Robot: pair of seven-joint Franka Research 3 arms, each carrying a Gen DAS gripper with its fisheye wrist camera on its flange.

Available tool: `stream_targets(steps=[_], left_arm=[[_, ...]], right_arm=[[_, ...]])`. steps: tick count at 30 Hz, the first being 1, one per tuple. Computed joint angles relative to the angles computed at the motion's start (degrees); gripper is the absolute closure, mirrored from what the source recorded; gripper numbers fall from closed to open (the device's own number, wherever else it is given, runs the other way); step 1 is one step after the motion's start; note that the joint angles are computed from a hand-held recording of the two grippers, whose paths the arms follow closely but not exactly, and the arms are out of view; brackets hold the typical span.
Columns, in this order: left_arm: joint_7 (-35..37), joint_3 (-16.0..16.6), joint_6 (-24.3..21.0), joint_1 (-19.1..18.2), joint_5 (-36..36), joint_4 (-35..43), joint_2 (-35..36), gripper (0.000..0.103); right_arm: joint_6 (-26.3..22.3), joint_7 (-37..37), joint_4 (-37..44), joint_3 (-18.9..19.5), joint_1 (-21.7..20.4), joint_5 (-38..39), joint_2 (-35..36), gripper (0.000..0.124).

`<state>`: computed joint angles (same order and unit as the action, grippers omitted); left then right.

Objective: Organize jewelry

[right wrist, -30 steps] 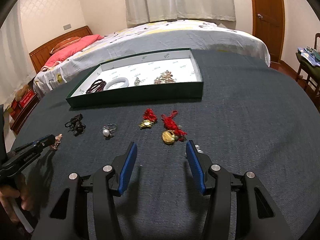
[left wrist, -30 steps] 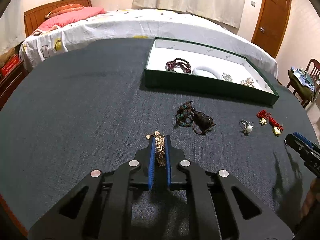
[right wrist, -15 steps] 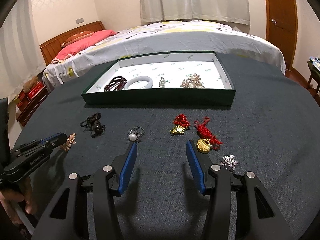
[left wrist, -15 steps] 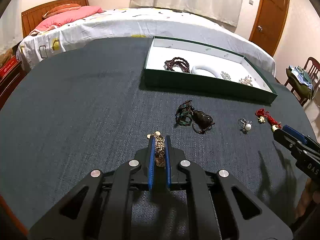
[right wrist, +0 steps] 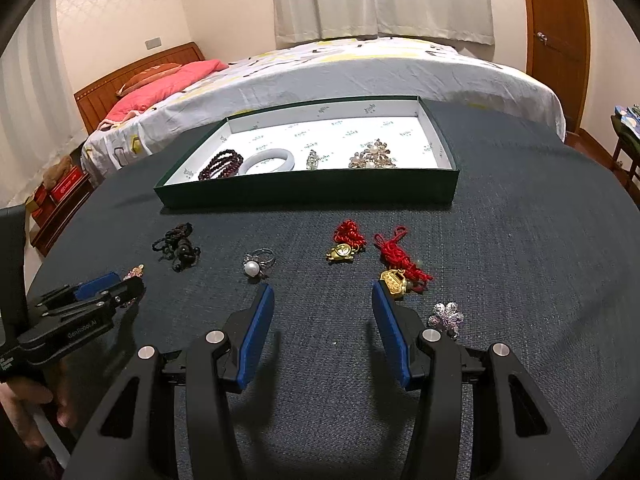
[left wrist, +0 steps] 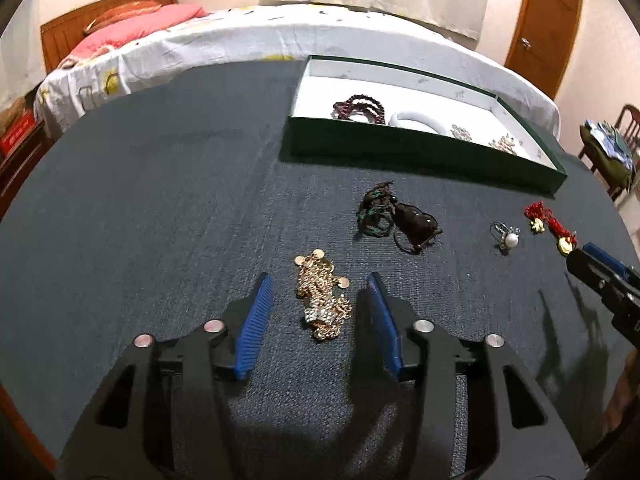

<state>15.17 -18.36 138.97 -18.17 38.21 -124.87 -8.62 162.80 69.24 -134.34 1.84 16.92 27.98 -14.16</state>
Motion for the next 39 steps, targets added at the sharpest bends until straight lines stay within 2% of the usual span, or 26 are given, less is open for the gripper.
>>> stream_targets(steps=[2, 5, 26, 31, 39], left_arm=[[0.8, 0.0, -0.3, 0.0, 0.5, 0.4, 0.4, 0.081], [1.1, 0.3, 1.4, 0.1, 0.2, -0.2, 0.1, 0.089], [-2.1, -0.5, 1.0, 0.8, 4.5, 0.8, -1.3, 0.092], [-2.4, -0.5, 1.0, 0.9, 4.6, 0.4, -1.7, 0.092], [-2.9, -0.5, 1.5, 1.4, 4.7, 0.0, -2.5, 0.092]], right_arm=[[0.0, 0.0, 0.0, -0.1, 0.0, 0.0, 0.2, 0.073], [-0.2, -0.2, 0.0, -0.2, 0.0, 0.1, 0.4, 0.073], [-0.4, 0.8, 1.5, 0.2, -0.9, -1.1, 2.1, 0.074], [-0.6, 0.1, 3.6, 0.0, -0.5, -0.2, 3.6, 0.079], [-0.1, -0.4, 5.4, 0.6, -0.4, -0.2, 5.1, 0.079]])
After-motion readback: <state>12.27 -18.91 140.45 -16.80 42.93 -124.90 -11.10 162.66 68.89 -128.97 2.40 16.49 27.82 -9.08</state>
